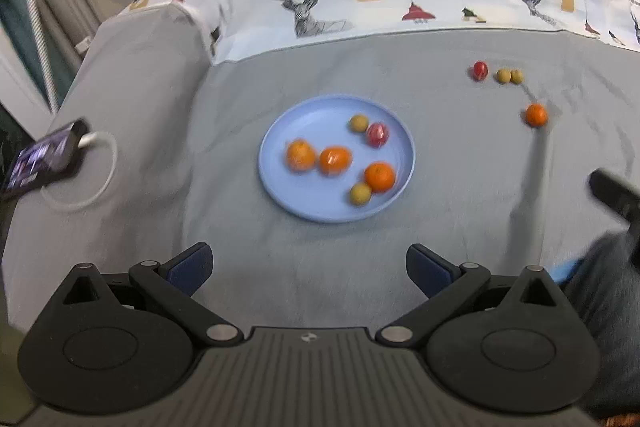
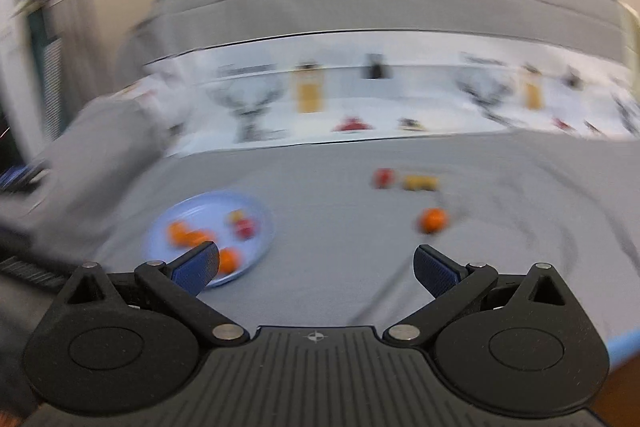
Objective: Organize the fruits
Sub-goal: 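Grasp the red tomato with the left tool while the right tool grasps a yellow plum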
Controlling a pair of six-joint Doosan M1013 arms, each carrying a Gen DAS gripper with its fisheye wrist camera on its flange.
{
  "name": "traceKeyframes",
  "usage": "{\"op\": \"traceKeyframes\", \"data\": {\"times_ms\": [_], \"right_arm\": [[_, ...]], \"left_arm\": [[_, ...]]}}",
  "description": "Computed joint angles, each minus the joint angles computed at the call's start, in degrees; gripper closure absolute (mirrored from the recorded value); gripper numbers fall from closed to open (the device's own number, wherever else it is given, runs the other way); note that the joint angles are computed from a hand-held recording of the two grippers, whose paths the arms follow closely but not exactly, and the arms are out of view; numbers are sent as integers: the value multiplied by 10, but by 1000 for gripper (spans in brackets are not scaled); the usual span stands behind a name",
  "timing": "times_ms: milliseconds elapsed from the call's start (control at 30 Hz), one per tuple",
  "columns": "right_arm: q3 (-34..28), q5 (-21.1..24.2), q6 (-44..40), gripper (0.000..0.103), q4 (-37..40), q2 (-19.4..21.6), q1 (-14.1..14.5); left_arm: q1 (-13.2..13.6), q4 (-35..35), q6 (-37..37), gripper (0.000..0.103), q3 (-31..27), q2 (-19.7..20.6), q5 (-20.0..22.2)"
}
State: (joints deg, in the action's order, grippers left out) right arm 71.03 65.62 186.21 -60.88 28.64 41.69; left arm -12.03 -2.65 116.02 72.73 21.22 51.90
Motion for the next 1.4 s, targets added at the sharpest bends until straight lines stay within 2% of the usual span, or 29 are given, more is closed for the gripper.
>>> {"op": "traceKeyframes", "data": {"times_ms": [167,300,433,533,667,733,833,900,967,1100,1133,1167,1200,1233,1267,1300,1400], "right_arm": [[48,37,53,1,5,-23,-33],[78,26,61,1,17,-33,-68],[94,-16,25,1,24,-31,-112],[93,-63,-30,1,33,-16,-152],[81,-140,-109,7,57,13,-200],[77,-181,-147,9,76,25,-221],[68,-218,-204,9,105,40,-241],[66,-241,-243,8,110,47,-250],[73,-266,-237,2,79,49,-255],[81,-297,-198,1,60,49,-263],[83,-299,-194,4,50,49,-262],[87,-309,-194,17,40,47,-261],[94,-329,-189,28,24,43,-261],[96,-343,-192,54,17,42,-260],[94,-344,-200,71,16,42,-258],[87,-333,-212,76,21,45,-255],[77,-301,-167,77,27,47,-250]], "left_arm": [[-33,27,-7,0,-34,33,-13],[-57,11,1,0,-86,76,6],[-84,-14,30,0,-143,128,5],[-102,-51,63,0,-214,185,46],[-126,-61,81,0,-288,251,57],[-134,-73,86,0,-345,292,95],[-140,-87,103,0,-428,348,152],[-145,-79,112,0,-474,378,168],[-147,-75,117,0,-507,400,172],[-143,-91,98,0,-588,441,233],[-142,-100,113,1,-583,438,232],[-142,-107,127,15,-554,423,210],[-141,-116,144,41,-519,405,180],[-139,-132,162,59,-502,396,171],[-140,-135,165,72,-485,386,162],[-141,-137,167,72,-463,375,144],[-140,-148,192,72,-392,337,74]]}}
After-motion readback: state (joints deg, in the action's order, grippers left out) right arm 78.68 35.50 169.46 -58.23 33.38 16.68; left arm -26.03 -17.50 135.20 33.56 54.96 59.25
